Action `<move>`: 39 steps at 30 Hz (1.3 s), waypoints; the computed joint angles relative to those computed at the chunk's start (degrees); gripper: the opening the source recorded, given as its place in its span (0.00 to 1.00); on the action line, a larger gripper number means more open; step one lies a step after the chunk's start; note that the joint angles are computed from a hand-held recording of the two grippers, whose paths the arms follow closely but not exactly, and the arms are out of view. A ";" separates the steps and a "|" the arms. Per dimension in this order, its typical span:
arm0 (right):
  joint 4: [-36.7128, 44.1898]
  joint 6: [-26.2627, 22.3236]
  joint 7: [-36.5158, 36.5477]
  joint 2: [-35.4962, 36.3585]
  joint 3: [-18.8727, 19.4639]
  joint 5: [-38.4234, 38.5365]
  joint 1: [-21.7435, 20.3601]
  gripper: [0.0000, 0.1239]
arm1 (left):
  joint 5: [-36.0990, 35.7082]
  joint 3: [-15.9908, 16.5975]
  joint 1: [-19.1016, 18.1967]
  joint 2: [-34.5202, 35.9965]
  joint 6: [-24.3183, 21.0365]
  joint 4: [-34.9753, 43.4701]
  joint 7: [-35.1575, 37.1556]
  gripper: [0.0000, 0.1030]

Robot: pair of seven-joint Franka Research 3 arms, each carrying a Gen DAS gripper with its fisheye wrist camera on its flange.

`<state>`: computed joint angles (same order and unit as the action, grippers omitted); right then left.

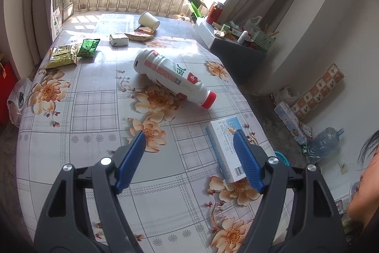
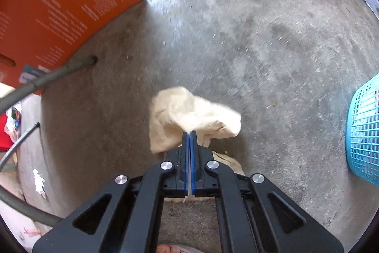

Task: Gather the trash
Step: 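Close the right tool on the beige paper and lift it, then carry the paper over the blue wastebasket and open the right tool, then move the open right tool to the blue-white box and grasp it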

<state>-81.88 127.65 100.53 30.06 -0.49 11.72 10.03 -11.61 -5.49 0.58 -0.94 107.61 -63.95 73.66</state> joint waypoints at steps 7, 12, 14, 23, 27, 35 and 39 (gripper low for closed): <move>-7.40 7.12 -2.70 -14.24 -0.25 8.32 -5.45 0.01 | -3.61 1.02 -0.53 -5.82 5.89 -8.37 1.53 0.70; -9.78 9.74 -2.71 -22.05 -2.70 10.31 -8.82 0.01 | -7.38 2.40 -1.78 -9.73 10.85 -14.88 1.85 0.70; -10.44 9.28 -1.60 -24.04 -4.19 9.77 -10.60 0.01 | -8.70 2.95 -2.40 -11.00 12.23 -17.02 2.22 0.70; -17.17 2.03 14.53 -26.32 -7.60 -3.39 -15.18 0.01 | -9.63 4.78 -4.27 -15.45 15.71 -22.82 4.19 0.70; -19.84 -1.09 19.94 -28.31 -7.36 -6.63 -15.71 0.12 | -9.01 5.45 -4.66 -17.26 15.70 -24.46 4.54 0.70; -22.75 -2.06 23.17 -37.97 -5.60 -12.13 -16.18 0.48 | -5.51 6.13 -5.30 -22.68 15.74 -29.36 5.09 0.70; -21.06 -0.81 20.74 -42.63 -3.97 -11.93 -15.30 0.48 | -5.02 7.16 -5.89 -25.87 16.03 -32.82 4.84 0.70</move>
